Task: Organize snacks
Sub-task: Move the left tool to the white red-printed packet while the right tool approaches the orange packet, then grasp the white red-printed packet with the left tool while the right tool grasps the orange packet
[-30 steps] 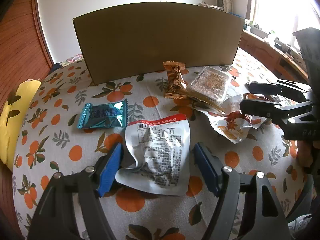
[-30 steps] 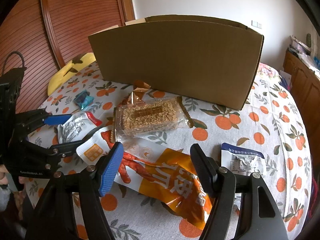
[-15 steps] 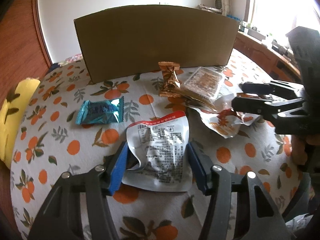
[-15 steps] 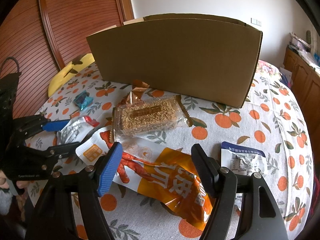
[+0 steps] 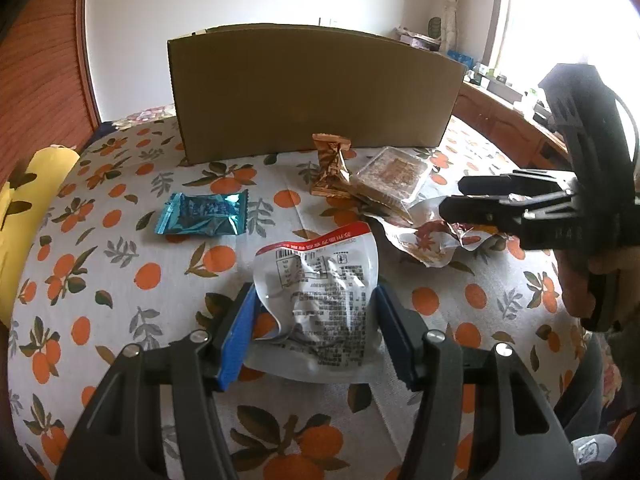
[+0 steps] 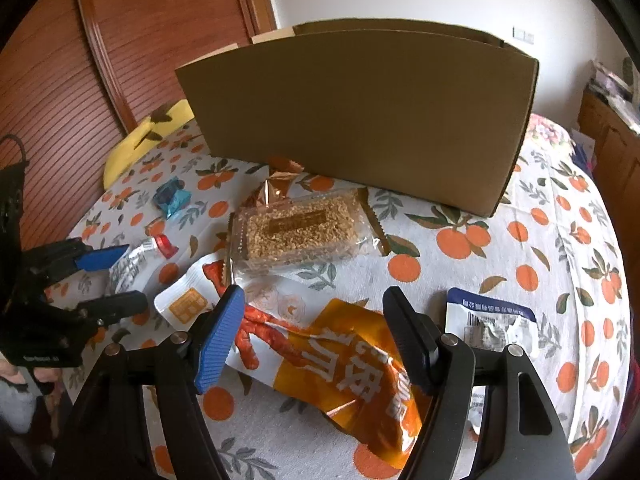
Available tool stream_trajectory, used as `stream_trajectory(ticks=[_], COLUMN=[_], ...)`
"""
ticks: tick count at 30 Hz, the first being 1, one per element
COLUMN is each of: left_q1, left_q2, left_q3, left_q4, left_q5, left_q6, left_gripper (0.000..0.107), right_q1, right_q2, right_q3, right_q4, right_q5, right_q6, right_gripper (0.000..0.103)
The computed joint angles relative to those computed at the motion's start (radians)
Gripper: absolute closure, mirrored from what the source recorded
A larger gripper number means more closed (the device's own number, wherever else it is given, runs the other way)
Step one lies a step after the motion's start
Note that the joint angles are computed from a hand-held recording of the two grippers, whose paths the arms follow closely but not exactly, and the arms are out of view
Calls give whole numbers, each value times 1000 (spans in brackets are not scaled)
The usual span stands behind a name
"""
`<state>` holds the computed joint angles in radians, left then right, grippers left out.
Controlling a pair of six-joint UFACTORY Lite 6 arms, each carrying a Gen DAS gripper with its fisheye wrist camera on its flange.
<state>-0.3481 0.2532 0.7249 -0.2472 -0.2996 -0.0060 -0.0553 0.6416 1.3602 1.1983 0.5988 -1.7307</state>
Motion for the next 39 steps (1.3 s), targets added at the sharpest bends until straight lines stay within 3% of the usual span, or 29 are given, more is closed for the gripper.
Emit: stream_trajectory(ticks=[9,11,21,25,30,39], left_q1=[10,10,4,4,4,9], left_q2=[-11,-12,-17,-15,-14,-20], left_q3=[-22,-23,-34,-35,-33,-38], left_q4=[81,83,71,67,65,74], left_q5=[-33,-35,-53,-57,-54,-57], left_q6=[-88,-88,-76,-73,-76,-97], left_gripper=[48,48,48,48,48,48], right_q1=[56,38,-24,-12,31,111], right_q2=[102,136,-9,-69,-161,-207], right_q3=[193,238,36,-59,-204,-319], right_q4=[-294,-334,-335,-314,-262,-113], right_q5=[46,114,179,147,21,-147], right_q6=[286,333,240,185,67,-102], right_gripper=[29,28,27,26,26,25])
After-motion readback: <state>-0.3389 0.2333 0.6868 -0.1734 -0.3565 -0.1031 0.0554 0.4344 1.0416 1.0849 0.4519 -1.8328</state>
